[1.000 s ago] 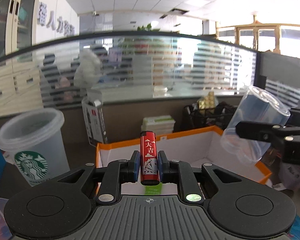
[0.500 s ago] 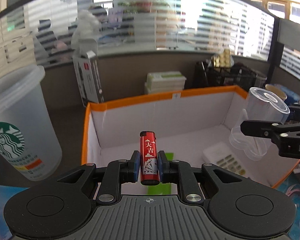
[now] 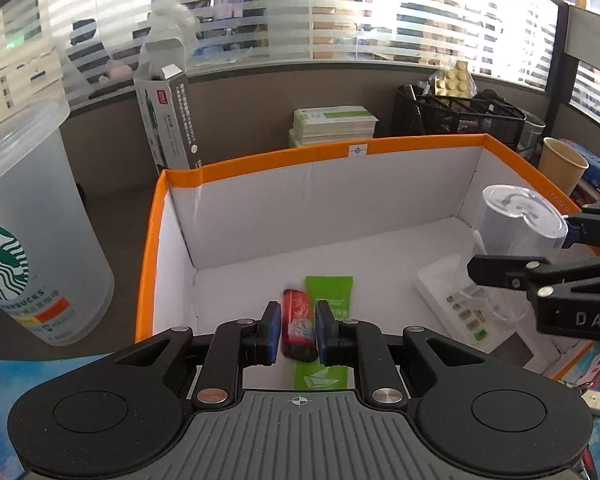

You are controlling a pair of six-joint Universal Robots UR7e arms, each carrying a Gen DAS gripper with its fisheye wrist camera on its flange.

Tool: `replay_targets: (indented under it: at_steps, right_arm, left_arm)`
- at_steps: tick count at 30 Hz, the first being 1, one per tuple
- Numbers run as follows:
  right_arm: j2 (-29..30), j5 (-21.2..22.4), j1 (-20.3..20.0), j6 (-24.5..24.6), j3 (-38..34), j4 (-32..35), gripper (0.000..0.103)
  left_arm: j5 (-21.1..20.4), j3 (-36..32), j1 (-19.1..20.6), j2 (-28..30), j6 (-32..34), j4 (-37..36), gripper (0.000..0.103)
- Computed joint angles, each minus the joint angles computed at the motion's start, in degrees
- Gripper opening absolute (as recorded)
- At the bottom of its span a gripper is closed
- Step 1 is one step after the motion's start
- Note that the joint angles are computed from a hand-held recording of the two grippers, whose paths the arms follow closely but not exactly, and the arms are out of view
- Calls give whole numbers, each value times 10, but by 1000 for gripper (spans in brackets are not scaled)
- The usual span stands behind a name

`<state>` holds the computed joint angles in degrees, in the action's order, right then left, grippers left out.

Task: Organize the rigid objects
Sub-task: 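Carry the lighter and clear cup into the orange box and release both, then move both tools back to the desk and grasp the white plug with the left tool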

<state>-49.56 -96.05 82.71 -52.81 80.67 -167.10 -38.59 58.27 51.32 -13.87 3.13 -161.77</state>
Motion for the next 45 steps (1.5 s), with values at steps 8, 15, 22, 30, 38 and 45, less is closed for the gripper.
replay_targets:
  at_steps: [8, 15, 22, 30, 38, 45]
  right_arm:
    - [1, -10, 1, -12, 11, -11, 52]
    - [-9, 0, 2, -20, 27, -28, 62]
    - [-40, 27, 7, -27, 62, -63, 64]
    - [-98, 75, 4, -21, 129, -105, 65]
    - [-176, 135, -31, -40, 238, -141, 64]
    - [-205, 133, -76, -50, 302, -140, 57]
  left_arm:
    - [14, -3, -2, 4, 4, 1, 20]
    - [5, 8, -7, 1, 16, -9, 47]
    - [42, 40, -32, -3, 80, -121, 86]
    - [46, 136, -55, -54, 75, -211, 92]
    - [33, 226, -74, -80, 51, -247, 97]
    - [-6, 261, -75, -69, 8, -216, 97]
